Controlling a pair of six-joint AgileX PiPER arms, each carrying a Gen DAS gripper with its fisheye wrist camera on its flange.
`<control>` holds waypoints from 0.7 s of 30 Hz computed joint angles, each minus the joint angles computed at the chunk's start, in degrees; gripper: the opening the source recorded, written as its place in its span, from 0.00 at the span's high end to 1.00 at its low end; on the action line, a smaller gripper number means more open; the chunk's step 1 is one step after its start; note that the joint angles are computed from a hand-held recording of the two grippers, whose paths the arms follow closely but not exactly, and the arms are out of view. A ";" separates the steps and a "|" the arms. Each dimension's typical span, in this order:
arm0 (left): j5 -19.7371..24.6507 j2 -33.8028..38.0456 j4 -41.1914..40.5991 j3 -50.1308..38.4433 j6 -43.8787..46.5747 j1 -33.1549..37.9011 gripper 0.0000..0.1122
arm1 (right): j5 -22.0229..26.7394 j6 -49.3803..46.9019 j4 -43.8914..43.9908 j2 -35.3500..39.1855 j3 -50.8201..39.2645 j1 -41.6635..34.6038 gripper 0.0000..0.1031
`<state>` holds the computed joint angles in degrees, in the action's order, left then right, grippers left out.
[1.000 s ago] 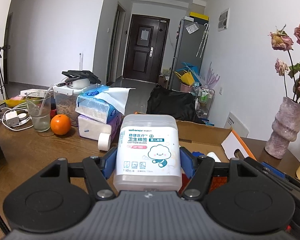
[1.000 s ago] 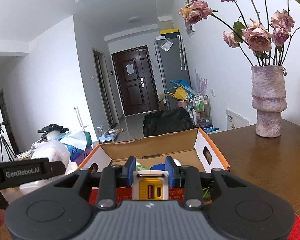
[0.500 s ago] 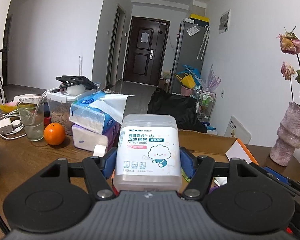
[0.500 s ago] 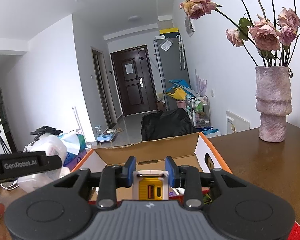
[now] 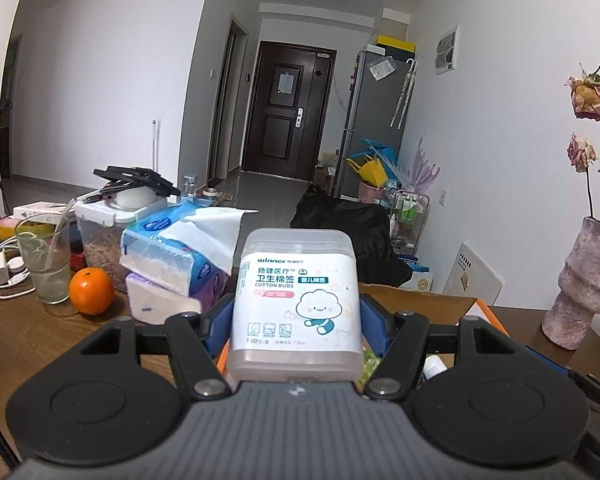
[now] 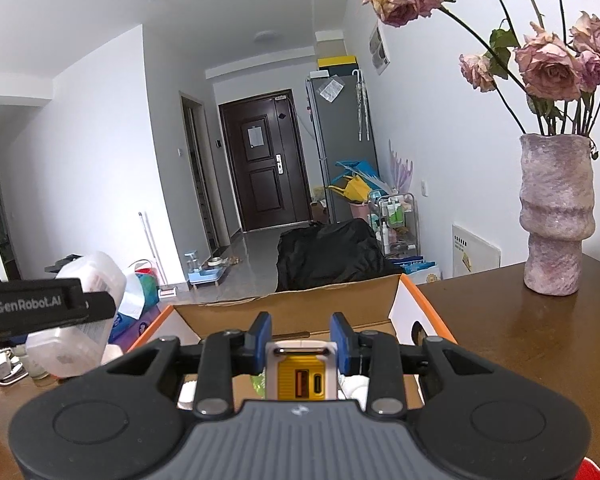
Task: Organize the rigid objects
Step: 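Carry the swab box and charger with both tools to the cardboard box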
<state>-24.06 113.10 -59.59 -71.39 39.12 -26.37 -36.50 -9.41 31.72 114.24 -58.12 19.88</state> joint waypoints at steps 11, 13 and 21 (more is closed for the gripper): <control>2.84 5.16 -5.81 -8.48 7.38 0.81 0.41 | 2.40 -0.67 -0.43 2.75 -4.66 -1.10 0.70; 3.38 6.05 -7.57 -9.96 9.39 0.92 0.41 | 3.56 0.17 -1.58 3.59 -6.15 -1.72 0.70; 5.34 9.74 -8.75 -15.65 11.71 2.18 0.41 | 8.65 -1.74 -0.95 8.44 -14.61 -3.59 0.70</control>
<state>-18.71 122.84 -68.34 -87.03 50.83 -24.19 -27.85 -11.15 30.76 122.68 -72.73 16.28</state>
